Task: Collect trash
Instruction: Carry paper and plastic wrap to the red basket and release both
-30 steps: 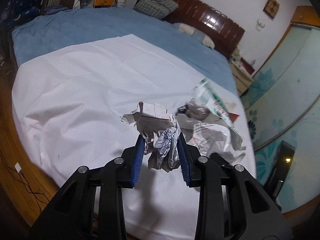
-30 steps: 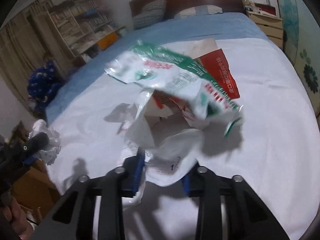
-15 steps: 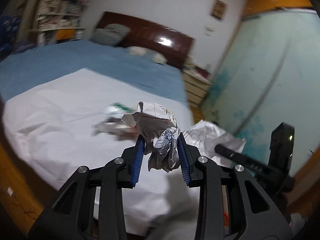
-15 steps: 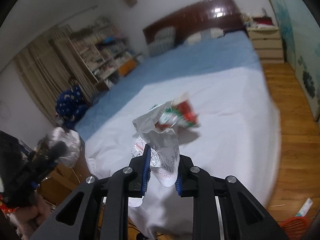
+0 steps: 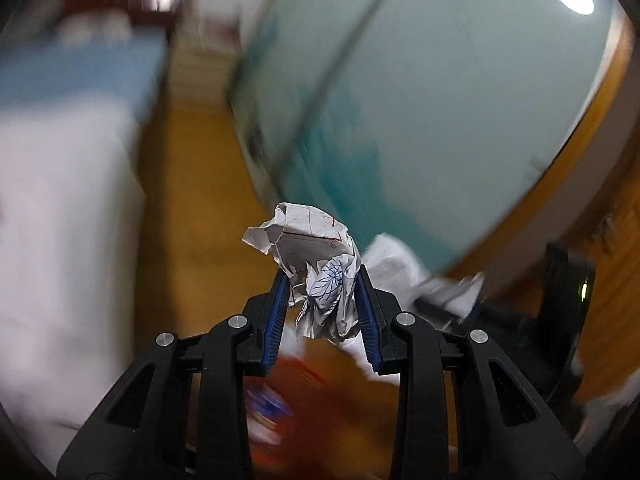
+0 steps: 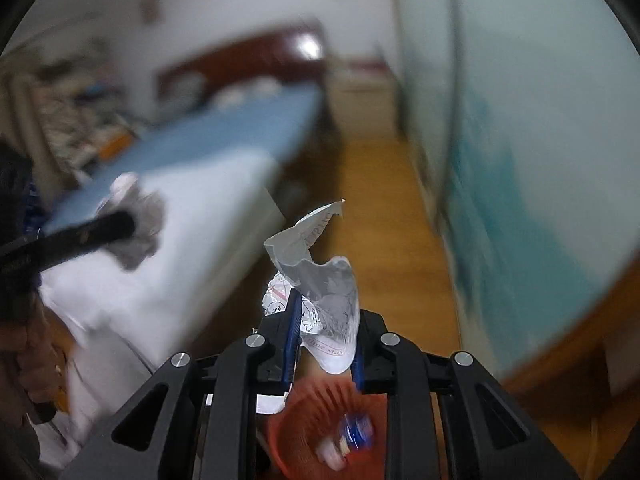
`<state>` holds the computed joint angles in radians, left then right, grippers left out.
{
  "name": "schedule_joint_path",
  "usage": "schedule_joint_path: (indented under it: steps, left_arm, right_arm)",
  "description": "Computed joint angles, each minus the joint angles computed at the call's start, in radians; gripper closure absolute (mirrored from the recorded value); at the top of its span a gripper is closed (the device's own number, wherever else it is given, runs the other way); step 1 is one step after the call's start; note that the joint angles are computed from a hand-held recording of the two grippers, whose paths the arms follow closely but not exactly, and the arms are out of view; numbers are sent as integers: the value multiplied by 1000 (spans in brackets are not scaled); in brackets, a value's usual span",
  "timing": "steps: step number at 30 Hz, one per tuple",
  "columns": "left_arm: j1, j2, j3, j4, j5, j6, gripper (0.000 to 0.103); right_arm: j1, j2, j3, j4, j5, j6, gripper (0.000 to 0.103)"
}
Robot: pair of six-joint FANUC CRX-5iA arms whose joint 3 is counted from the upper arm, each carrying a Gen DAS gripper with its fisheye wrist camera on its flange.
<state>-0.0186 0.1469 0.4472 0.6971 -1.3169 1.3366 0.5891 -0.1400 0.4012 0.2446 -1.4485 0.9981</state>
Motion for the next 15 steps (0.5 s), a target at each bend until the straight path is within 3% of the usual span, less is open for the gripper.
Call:
schedule_joint_path:
  steps: [3,5,10,15]
  left_arm:
    - [-125,125,109,-220,-140,16,70]
    - [-158,188,156,-279,-233,44,70]
    - [-185,281,233,-336,-325,111,70]
    - [-211,297,262,-379,-364,103,70]
  right_arm:
    - [-76,-42,-132,-127,-52,-29,81]
    - [-88,-65,-206,-147,-54,-53,81]
    - [-108,-76,-345,-202,-26,-98,81]
    - [-68,-43,-352,-210,-11,-135,81]
